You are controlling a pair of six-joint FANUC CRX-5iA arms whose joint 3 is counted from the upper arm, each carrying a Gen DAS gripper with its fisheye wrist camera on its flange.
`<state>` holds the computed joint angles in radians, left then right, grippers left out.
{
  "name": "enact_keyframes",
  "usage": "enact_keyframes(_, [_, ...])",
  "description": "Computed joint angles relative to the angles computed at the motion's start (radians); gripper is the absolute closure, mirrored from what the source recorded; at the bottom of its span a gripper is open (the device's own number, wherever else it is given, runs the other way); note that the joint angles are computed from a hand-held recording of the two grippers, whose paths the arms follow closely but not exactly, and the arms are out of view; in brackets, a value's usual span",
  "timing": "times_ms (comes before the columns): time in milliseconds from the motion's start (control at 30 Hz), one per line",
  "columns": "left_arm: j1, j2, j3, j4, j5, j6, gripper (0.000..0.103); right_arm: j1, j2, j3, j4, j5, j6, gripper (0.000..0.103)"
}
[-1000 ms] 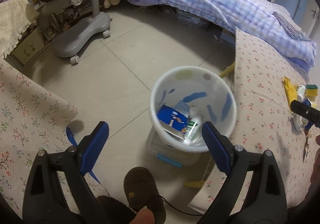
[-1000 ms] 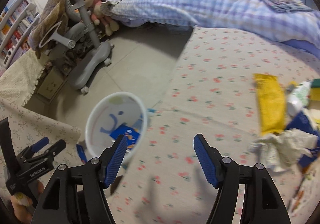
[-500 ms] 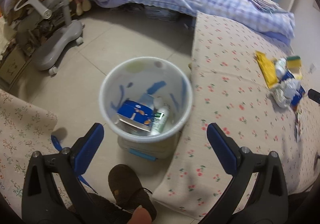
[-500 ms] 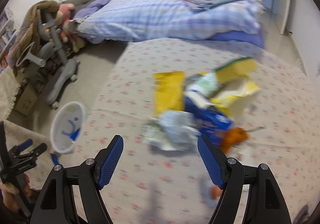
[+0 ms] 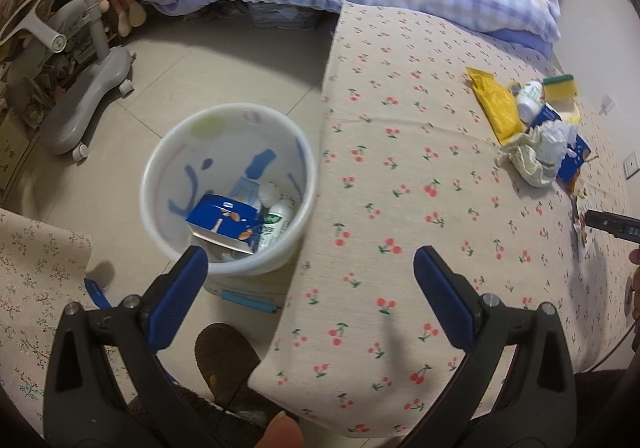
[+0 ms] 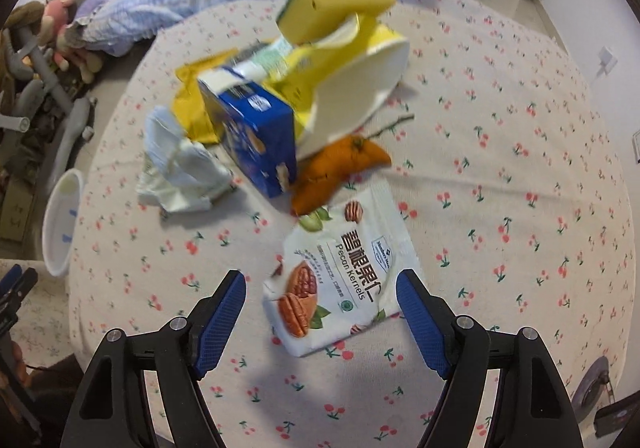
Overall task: Collect trash
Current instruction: 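Return both tools to the table and grasp the pecan packet with the right tool, then grasp the crumpled plastic bag with the left tool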
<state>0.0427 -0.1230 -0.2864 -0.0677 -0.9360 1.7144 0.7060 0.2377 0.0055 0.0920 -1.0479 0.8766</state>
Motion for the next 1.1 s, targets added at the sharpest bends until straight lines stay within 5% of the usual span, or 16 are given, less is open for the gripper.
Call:
enact_keyframes(433, [-0.058,0.046,0.042,0.004,-0.015,0.013,0.001,0.008,0.076,0.032,0.034,-0.037,0.029,0.025])
enact_keyframes(667, [-0.128,0.099,0.089,0.001,-0.013,0.009,0.001,-0.021,0.011,-0.002,-0.040,-0.003,0.064,0.043])
enact_keyframes(1100, [-0.264,0.259,0.199,0.078,0.090,-0.016,0.001,-0.086,-0.121,-0.110,-0.021,0.060,0.022,0.043])
